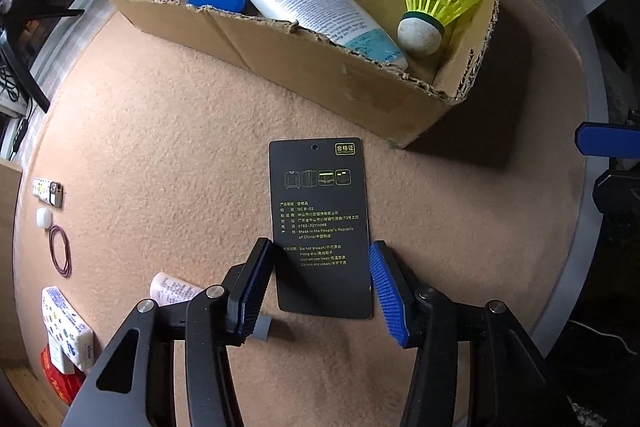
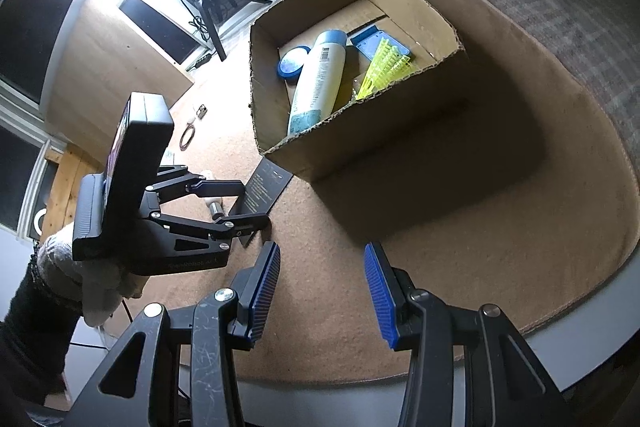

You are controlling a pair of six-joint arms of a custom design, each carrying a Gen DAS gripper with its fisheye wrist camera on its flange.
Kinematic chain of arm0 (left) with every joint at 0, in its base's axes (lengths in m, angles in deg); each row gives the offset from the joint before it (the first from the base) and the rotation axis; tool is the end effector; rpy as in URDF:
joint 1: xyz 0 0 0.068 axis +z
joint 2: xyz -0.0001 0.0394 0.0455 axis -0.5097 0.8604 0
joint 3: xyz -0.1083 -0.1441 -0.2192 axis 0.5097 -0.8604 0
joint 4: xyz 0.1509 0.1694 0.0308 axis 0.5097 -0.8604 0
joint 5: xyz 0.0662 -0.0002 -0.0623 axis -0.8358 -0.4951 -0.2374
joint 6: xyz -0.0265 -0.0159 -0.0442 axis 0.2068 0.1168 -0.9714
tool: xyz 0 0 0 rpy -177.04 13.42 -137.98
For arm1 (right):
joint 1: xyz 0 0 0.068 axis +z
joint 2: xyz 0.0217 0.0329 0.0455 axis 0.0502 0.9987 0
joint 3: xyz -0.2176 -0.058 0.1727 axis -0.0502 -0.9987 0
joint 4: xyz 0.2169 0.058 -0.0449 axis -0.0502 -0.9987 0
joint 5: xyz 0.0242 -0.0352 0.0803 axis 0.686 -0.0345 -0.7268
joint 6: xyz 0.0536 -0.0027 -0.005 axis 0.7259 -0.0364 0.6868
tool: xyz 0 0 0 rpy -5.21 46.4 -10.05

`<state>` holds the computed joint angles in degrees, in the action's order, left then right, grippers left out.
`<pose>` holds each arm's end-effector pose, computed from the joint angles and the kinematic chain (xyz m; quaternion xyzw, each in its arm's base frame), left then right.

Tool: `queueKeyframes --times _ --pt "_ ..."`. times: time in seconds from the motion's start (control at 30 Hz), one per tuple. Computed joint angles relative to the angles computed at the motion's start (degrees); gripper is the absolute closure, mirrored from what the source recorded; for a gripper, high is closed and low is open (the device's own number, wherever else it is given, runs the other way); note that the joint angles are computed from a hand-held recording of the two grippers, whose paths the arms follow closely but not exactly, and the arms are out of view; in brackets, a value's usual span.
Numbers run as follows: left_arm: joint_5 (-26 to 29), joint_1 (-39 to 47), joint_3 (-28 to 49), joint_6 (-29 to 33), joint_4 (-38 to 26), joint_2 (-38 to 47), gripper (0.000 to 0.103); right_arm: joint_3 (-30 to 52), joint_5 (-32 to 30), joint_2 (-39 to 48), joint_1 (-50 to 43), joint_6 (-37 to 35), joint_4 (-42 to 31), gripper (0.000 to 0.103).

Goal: Organize objects

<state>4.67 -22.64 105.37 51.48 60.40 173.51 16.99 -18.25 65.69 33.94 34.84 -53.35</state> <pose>0.2789 0.0362 0.0521 0.2806 0.9574 -0.0179 0.0653 0.2106 0.1398 0.0978 -0.0525 0.9502 0.2668 0.1522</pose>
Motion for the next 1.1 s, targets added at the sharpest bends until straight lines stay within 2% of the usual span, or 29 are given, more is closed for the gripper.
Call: queueKeyframes --times 0.2,0.4,0.6,0.8,1.03,1.07,1.1 --pt "2.14 2.09 -2.41 -0.96 -0.66 -3.35 0.050 -0.29 0.04 -0.37 -0.43 -0.30 0.19 0.063" --pt "5.83 5.83 -4.23 -2.41 -4.22 -11.74 0.050 0.35 -0.49 -0.17 -0.94 -1.12 -0.37 0.063" --pt "9.22 7.35 -0.67 -4.81 -9.95 -19.18 0.050 2.34 -0.66 0.09 -0.91 -2.73 -2.21 0.063" --pt "11.41 3.91 8.30 -11.05 -11.00 -15.31 0.050 2.64 -0.73 -0.37 -1.52 -4.14 -3.44 0.063" --pt "11.26 -2.80 14.58 -19.22 -6.88 -7.90 0.049 2.61 -0.96 -1.43 -3.79 -6.04 -5.25 0.062" --pt "11.43 -3.53 15.46 -20.20 -6.47 -6.92 0.049 2.69 -0.98 -1.47 -4.04 -6.31 -5.47 0.060" --pt "12.00 -4.05 16.48 -21.07 -6.47 -5.93 0.044 2.76 -1.03 -1.56 -4.29 -6.54 -5.72 0.058"
